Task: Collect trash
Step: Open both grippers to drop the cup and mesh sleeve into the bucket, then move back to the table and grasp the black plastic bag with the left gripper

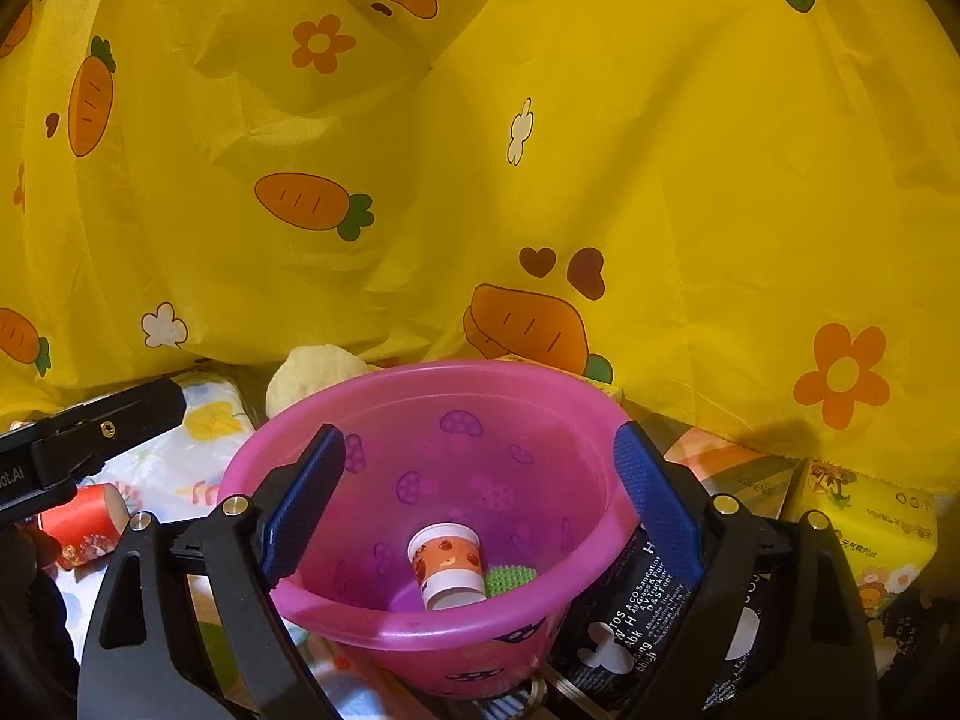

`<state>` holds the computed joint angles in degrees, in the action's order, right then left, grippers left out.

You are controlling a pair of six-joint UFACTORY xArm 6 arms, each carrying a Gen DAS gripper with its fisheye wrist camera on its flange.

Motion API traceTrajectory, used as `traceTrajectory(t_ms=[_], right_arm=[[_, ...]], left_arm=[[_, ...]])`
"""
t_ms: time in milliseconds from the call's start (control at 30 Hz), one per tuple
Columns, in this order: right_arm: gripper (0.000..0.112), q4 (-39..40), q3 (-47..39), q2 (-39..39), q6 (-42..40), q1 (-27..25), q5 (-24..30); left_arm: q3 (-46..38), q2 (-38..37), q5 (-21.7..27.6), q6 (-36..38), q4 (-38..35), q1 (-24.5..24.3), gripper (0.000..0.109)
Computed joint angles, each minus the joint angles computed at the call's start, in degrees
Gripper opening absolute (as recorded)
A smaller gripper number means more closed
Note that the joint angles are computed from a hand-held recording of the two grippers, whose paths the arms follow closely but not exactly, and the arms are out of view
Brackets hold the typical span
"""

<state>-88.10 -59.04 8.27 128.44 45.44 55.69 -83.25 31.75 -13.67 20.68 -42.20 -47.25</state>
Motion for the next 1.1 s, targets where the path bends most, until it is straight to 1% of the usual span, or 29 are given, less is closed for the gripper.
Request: traceTrajectory(t_ms=[67, 133, 167, 267, 333, 433, 500, 667, 833, 1000, 1100], right_arm=[[0.089, 0.3, -0.4, 0.0, -0.5, 0.5, 0.3], [0.091, 0.5, -0.8, 0.1, -1.0, 1.2, 1.0], [0.095, 0.5, -0.9, 0.1, -1.0, 1.6, 1.5], [0.097, 0.6, -1.4, 0.3, -0.5, 3.3, 3.9], [0.097, 1.2, -1.8, 0.3, -0.5, 4.1, 4.9], [0.097, 1.7, -1.8, 0.1, 0.2, 5.2, 5.1], [0.097, 1.9, -2.0, 0.1, 0.2, 6.2, 5.4], [0.097, 2.4, -5.0, 2.2, -1.7, 9.8, 7.4], [0.097, 1.9, -9.6, 5.9, -3.8, 13.5, 8.4], [0.097, 0.8, -14.2, 9.7, -4.4, 15.7, 6.3], [0.097, -0.5, -16.4, 11.5, -4.3, 16.5, 3.5]], left_arm=[[1.7, -1.4, -1.2, 2.8, -3.6, -0.5, 0.092], [2.6, -2.6, -2.5, 9.8, -11.0, -1.5, 0.092], [3.6, -3.3, -3.5, 10.7, -11.9, -1.7, 0.092], [5.9, -5.3, -6.2, 14.5, -16.1, -2.8, 0.092], [9.1, -7.2, -8.4, 12.6, -14.4, -3.1, 0.092], [13.6, -10.0, -12.4, 13.9, -16.5, -4.2, 0.092], [15.9, -11.7, -15.7, 17.2, -20.5, -5.2, 0.092], [22.8, -16.6, -21.7, 21.4, -28.1, -6.1, 0.092], [30.0, -20.9, -28.6, 21.7, -33.5, -6.6, 0.092], [37.5, -25.2, -32.3, 19.8, -35.8, -6.1, 0.092], [41.2, -27.5, -33.9, 19.0, -37.1, -5.6, 0.092]])
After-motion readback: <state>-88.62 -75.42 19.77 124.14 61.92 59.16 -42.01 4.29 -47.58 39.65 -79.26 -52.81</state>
